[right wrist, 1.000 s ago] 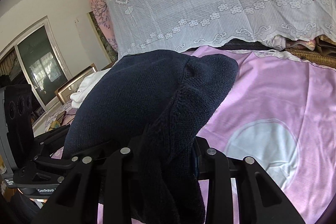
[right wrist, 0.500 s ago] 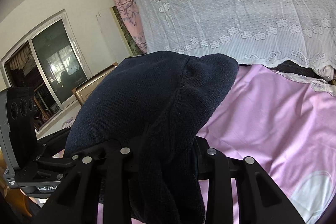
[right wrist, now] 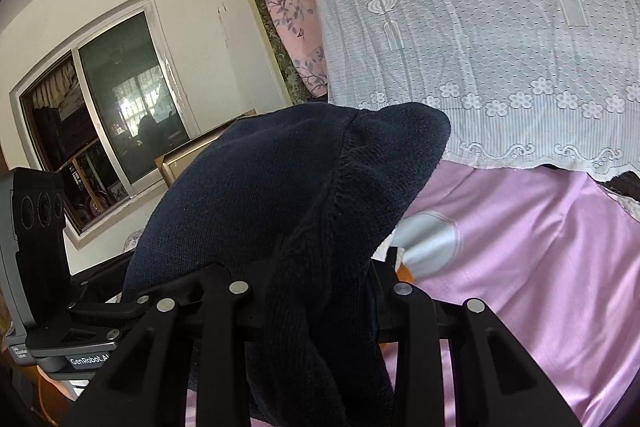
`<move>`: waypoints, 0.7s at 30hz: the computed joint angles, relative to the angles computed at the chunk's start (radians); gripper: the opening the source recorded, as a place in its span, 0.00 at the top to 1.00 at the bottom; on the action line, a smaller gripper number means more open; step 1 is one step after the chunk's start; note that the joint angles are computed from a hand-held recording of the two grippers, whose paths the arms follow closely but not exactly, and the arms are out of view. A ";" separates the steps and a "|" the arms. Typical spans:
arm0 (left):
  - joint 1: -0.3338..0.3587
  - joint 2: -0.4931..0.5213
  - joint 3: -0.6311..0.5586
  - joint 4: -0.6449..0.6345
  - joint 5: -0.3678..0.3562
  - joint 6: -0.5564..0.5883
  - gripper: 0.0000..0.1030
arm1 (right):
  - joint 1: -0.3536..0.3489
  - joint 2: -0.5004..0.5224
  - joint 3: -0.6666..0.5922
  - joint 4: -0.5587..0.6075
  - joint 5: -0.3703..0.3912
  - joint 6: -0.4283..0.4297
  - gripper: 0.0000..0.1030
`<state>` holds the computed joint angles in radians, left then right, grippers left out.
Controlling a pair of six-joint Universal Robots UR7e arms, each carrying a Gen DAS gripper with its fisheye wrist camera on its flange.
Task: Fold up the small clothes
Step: 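Lift the navy bundle with both grippers and carry it to the clothes stack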
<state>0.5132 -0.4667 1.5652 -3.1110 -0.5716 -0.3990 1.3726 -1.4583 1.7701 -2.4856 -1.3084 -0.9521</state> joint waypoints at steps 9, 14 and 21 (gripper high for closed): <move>0.102 -0.062 0.052 -0.082 -0.113 0.049 0.36 | 0.050 0.107 0.001 -0.127 -0.057 0.060 0.68; 0.166 -0.044 0.027 -0.043 -0.206 0.059 0.35 | 0.041 0.168 -0.017 -0.181 -0.120 0.089 0.67; 0.197 -0.044 0.047 -0.066 -0.260 0.062 0.31 | 0.037 0.200 -0.016 -0.208 -0.178 0.080 0.50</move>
